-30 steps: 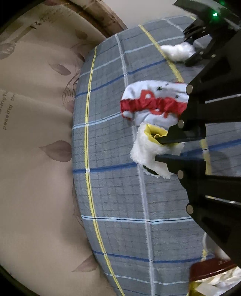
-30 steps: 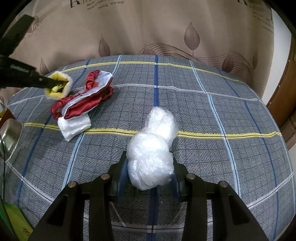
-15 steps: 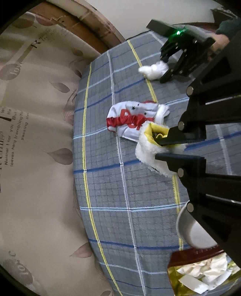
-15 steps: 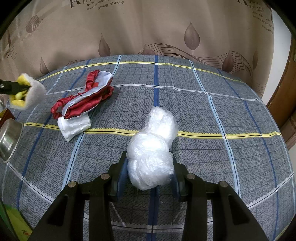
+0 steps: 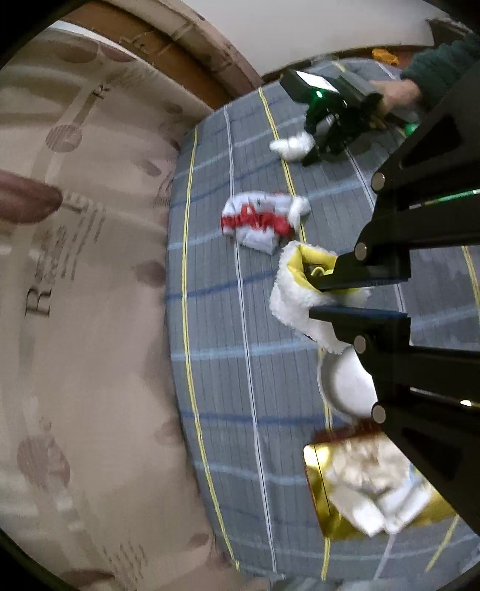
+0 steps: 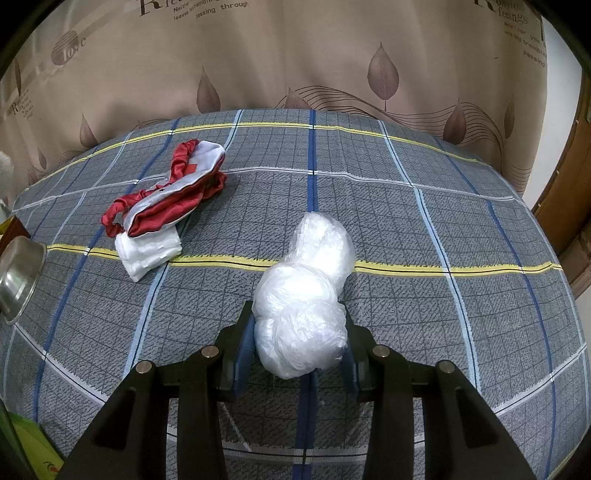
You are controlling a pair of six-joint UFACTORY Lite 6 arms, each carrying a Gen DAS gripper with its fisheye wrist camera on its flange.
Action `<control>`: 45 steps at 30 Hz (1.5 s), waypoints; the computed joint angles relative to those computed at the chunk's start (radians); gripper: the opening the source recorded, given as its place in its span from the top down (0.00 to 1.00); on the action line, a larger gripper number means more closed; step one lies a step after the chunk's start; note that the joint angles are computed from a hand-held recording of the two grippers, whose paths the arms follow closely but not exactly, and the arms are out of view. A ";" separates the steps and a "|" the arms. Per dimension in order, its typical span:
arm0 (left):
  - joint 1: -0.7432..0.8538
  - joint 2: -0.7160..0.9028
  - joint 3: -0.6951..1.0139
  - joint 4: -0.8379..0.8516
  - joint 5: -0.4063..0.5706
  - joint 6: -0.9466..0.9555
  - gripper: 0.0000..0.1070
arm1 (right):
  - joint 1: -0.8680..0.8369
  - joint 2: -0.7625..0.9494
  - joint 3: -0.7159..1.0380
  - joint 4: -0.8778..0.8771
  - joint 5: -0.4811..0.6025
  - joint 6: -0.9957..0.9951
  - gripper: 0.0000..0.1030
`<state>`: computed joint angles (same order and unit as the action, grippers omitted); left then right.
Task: Organize soft objects
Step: 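Carry the white fluffy sock into the gold tray and open the left gripper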
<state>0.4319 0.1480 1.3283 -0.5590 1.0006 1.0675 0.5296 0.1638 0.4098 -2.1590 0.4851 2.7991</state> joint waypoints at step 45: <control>0.395 0.604 0.524 0.183 -0.054 0.062 0.79 | 0.002 0.028 -0.003 -0.012 0.027 0.012 0.62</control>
